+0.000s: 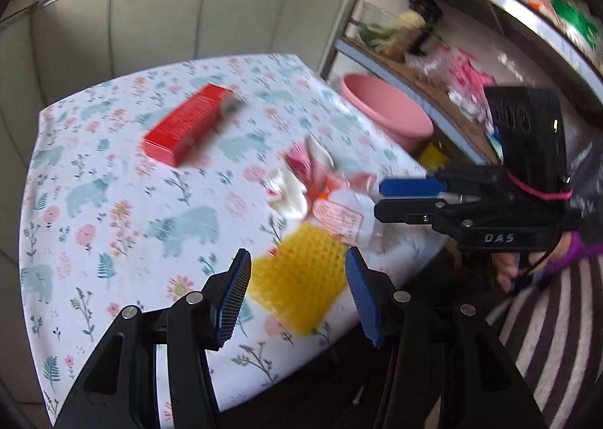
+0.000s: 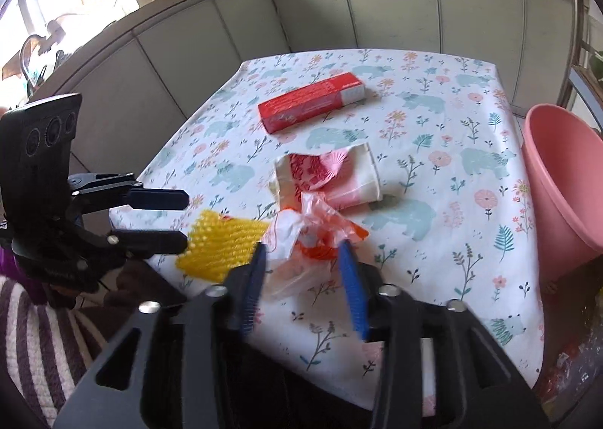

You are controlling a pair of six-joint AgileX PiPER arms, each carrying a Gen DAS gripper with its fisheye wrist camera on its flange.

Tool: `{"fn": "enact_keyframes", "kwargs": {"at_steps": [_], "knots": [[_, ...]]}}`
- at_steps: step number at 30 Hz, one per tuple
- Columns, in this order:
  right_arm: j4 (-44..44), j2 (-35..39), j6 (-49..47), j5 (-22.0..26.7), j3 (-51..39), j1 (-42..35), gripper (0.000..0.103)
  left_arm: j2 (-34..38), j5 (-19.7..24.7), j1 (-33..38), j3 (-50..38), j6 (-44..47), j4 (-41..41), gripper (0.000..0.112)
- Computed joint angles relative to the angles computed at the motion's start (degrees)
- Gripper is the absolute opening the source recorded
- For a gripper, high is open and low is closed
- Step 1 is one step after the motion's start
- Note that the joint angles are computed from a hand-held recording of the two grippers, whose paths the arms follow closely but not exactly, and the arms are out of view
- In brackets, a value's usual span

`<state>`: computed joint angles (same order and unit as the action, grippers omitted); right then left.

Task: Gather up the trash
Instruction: 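Grasp the yellow mesh net with the left tool while the right tool grasps the orange-white plastic bag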

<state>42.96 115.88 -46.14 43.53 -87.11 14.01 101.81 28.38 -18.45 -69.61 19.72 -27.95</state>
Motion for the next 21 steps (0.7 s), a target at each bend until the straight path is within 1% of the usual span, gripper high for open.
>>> {"fn": "enact_keyframes", "kwargs": {"at_steps": [3,5,7,10,12,13,15,16,17,19,21], "knots": [[-1.2,-0.1,0.0,-0.4,0.5,0.5,0.051,3.1,2.0,-2.6,-2.4,-5.9,8.5,0.051],[-2.3,0.7,1.2,0.3,-0.6,0.7,0.053,5.3,3.6,-3.8,-4.1,-8.7,12.5,0.051],[-3.7,1.6,2.5,0.2,-1.5,1.2,0.053,5.3,1.2,-5.0,-3.4,-12.1,18.2,0.051],[-6.1,2.0,4.1,-1.8,-2.1,2.5,0.053,5.8,0.3,-5.2,-3.5,-14.7,21.7,0.050],[-6.7,2.6,4.8,-3.3,-2.6,2.9,0.053,6.0,-0.8,-5.5,-3.3,-18.3,26.2,0.041],[-7.1,3.2,5.4,-3.8,-3.4,3.0,0.053,6.0,-1.4,-5.2,-3.1,-19.4,27.3,0.038],[-8.7,4.7,7.9,-4.8,-5.6,3.0,0.053,6.1,-1.9,-4.2,-3.5,-20.5,27.4,0.021],[-8.8,5.4,8.5,-5.3,-6.4,2.8,0.053,6.2,-2.1,-3.5,-3.7,-21.5,27.5,0.016],[-9.4,6.0,9.9,-6.1,-7.3,2.6,0.053,6.3,-2.3,-3.0,-4.0,-23.3,28.5,0.008],[-11.1,7.2,13.0,-7.7,-8.7,2.1,0.053,6.6,-3.0,-2.2,-4.4,-27.9,31.7,0.008],[-11.7,8.6,15.0,-7.9,-10.5,1.3,0.053,6.9,-3.3,-1.3,-5.0,-32.4,34.5,0.007]]}}
